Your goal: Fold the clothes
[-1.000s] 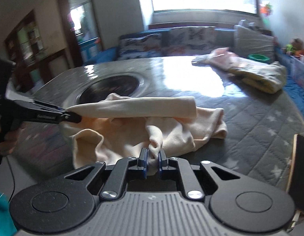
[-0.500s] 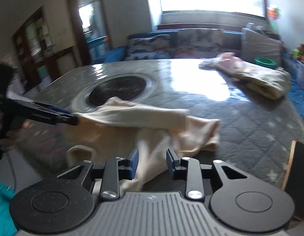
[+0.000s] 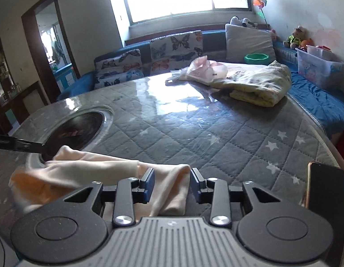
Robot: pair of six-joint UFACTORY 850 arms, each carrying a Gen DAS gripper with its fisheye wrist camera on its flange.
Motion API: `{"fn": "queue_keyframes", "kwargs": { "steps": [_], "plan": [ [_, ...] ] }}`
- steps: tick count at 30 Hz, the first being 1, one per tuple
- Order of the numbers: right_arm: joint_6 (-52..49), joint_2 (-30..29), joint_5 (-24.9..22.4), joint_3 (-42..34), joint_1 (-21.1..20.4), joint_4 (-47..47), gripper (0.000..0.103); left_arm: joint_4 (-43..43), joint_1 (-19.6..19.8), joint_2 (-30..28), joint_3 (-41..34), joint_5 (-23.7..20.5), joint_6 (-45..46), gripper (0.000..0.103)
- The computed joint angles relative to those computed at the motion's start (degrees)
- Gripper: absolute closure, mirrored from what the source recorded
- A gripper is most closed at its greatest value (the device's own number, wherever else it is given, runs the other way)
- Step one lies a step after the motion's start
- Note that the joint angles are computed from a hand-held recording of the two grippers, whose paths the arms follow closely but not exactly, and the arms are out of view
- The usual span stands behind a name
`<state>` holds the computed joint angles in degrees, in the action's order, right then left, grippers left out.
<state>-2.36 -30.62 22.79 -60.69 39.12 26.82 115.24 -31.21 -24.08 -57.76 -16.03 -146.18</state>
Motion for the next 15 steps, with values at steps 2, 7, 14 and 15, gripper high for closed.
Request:
{"fn": "queue_keyframes", "kwargs": {
  "steps": [2, 7, 14, 15],
  "plan": [
    [-0.7, -1.8, -0.9, -1.9, -0.4, 0.7, 0.061, -4.2, 0.6, -0.7, -0.7, 0.1, 3.1, 0.027],
    [4.0, -5.1, -3.6, -5.2, -1.1, -2.5, 0.061, -4.0, 1.7, -4.4, -4.4, 1.0, 4.7, 0.027],
    [10.5, -6.7, -4.5, -7.1, -1.8, -7.9, 0.062, -0.3, 3.0, -10.5, -10.3, 5.2, 2.1, 0.029],
    [11.6, -6.9, -4.8, -7.4, -2.0, -9.0, 0.062, 1.9, 3.2, -10.9, -10.5, 5.7, -0.1, 0.032]
  ]
}}
